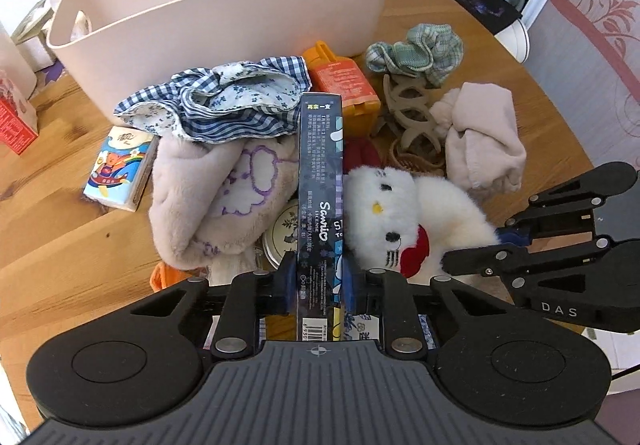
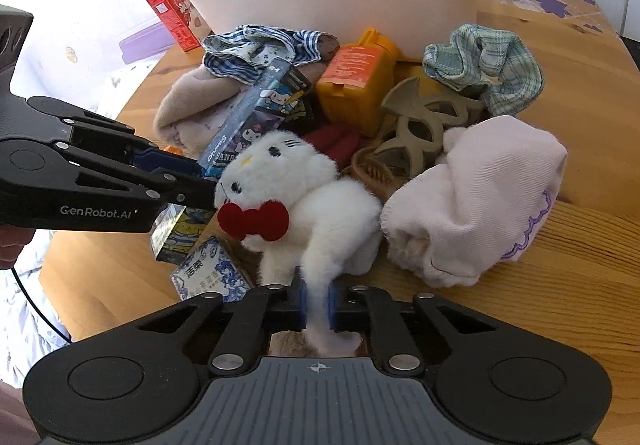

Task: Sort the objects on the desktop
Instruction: 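Grasp the dark Sanrio box with the left tool while the right tool grasps the white plush, then carry the dark box and white plush over the basket and release both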

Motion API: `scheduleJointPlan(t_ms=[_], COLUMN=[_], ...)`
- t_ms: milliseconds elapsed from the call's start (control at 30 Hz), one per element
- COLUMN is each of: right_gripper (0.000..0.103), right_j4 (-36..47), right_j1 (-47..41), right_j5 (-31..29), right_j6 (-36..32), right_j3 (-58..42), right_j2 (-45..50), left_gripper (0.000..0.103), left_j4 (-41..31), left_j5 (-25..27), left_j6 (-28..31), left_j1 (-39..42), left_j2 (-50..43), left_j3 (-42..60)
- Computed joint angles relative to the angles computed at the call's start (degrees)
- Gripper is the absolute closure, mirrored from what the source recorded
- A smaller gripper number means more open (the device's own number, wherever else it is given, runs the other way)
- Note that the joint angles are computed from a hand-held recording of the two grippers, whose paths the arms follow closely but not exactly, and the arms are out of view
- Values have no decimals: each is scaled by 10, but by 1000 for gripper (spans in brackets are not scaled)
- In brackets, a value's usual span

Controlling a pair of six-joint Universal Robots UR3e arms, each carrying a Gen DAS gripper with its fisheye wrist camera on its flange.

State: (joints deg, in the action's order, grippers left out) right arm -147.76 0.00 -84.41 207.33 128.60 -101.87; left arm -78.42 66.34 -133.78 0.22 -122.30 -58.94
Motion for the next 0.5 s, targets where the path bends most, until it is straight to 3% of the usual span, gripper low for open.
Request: scheduleJointPlan(t_ms=[500], right_gripper=[98], right_j4=[86], right_j1=[81], right_j5=[-101], right_j6=[80], right_j3=[-55], right_j2=[-51], left_gripper=[80], left_j4=[7], left_j5=[-39], left_j6=[10], left_j1=[63], left_j2=[75], left_j3=[-70])
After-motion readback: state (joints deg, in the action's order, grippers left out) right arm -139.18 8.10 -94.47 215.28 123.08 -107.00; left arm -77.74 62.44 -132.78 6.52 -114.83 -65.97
